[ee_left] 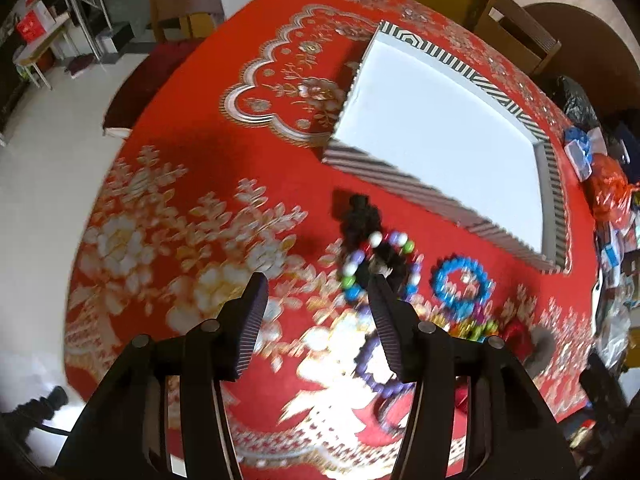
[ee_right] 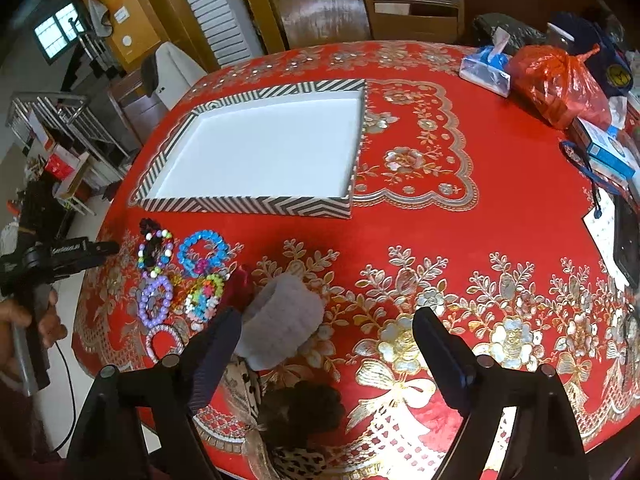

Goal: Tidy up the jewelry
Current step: 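Grasp the black scrunchie with the left tool while the right tool grasps the grey fuzzy scrunchie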

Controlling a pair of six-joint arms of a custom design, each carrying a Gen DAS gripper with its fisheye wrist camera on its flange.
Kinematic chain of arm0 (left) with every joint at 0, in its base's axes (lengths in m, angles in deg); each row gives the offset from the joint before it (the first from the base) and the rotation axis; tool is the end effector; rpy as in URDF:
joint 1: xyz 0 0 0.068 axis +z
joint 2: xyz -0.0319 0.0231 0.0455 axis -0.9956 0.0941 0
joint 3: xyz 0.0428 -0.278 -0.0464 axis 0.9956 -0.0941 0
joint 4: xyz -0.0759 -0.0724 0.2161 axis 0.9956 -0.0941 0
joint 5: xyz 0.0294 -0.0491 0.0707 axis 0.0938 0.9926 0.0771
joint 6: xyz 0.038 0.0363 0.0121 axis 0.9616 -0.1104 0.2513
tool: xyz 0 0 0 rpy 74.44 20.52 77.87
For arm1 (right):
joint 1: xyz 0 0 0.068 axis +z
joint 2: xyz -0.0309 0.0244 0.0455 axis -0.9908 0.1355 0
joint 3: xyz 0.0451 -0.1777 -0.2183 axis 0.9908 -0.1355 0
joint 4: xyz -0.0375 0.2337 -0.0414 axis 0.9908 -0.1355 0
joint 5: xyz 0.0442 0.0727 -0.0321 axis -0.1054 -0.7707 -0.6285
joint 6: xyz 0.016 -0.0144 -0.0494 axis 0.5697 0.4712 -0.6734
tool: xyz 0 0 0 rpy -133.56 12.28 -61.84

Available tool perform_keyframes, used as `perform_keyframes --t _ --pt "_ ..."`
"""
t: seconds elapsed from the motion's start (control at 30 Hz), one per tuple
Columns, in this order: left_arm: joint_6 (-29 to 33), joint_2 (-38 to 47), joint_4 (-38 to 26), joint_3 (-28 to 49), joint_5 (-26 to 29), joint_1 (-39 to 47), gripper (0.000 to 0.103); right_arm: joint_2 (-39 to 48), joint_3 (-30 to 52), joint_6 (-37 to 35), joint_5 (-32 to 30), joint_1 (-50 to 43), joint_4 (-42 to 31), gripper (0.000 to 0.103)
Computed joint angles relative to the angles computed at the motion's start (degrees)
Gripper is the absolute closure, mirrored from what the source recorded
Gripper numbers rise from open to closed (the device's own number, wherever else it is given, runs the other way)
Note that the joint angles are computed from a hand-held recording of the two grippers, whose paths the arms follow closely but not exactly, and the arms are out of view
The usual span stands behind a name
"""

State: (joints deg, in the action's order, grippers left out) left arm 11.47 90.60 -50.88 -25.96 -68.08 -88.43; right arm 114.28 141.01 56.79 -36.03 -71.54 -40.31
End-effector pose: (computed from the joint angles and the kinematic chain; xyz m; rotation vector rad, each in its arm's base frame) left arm 0.2363 -0.0203 0.2564 -0.2344 2.8492 -0.2481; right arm 0.1552 0.0331 0.3242 0.0776 2.7195 0.2761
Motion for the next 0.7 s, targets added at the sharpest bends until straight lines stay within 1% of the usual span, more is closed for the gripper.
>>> perform_keyframes --t 0.13,0.23,0.27,0.3,0.33,0.43,0.5,0.53,0.57,0.6,0.63,0.67,0.7 --pt "-1.38 6.0 2.18 3.18 1.7 0.51 0.051 1.13 0.71 -1.68 -2.33 -3.49 -0.01 0.018" --pt "-0.41 9.24 3.06 4.69 0.54 -0.07 0.051 1.96 0.79 -1.72 -3.39 -4.16 0.07 0.019" --pt "0.37 10.23 3.25 5.01 0.45 -0.25 0.051 2.11 0.78 -1.68 -3.46 -4.14 -0.04 0.021" --pt "0.79 10.68 3.36 5.09 0.38 -0.26 0.051 2.62 0.58 -1.39 -3.88 -3.85 0.1 0.025" --pt "1.2 11.32 3.6 5.17 0.21 -0.19 0.051 3.06 0.3 -0.99 -4.63 -3.5 0.31 0.027" --pt "1.86 12.05 5.07 4.86 1.38 0.49 0.052 4.19 -1.48 1.75 -6.26 -0.67 2.03 0.027" --pt "2.4 12.4 5.59 4.92 1.78 0.61 0.054 5.16 -2.68 4.1 -6.93 1.27 3.33 0.027" --pt "2.88 12.42 5.97 4.8 1.97 0.54 0.061 5.83 -3.93 5.53 -7.87 1.98 4.73 0.027" --pt "3.43 12.62 6.01 4.87 1.93 0.31 0.073 6.34 -4.58 6.23 -8.28 2.29 5.37 0.027" --pt "3.74 13.06 6.0 5.1 1.83 -0.03 0.079 7.25 -5.89 7.27 -8.89 2.59 6.64 0.027" --pt "4.33 13.34 6.02 5.23 1.98 -0.1 0.091 7.6 -7.0 7.92 -9.63 2.55 7.82 0.027" --pt "4.76 13.54 6.09 5.4 2.12 -0.19 0.093 7.77 -8.31 8.41 -10.95 2.16 9.24 0.032" --pt "5.2 13.34 6.5 5.22 2.1 -0.13 0.095 7.62 -9.41 8.56 -12.36 1.54 10.41 0.056"
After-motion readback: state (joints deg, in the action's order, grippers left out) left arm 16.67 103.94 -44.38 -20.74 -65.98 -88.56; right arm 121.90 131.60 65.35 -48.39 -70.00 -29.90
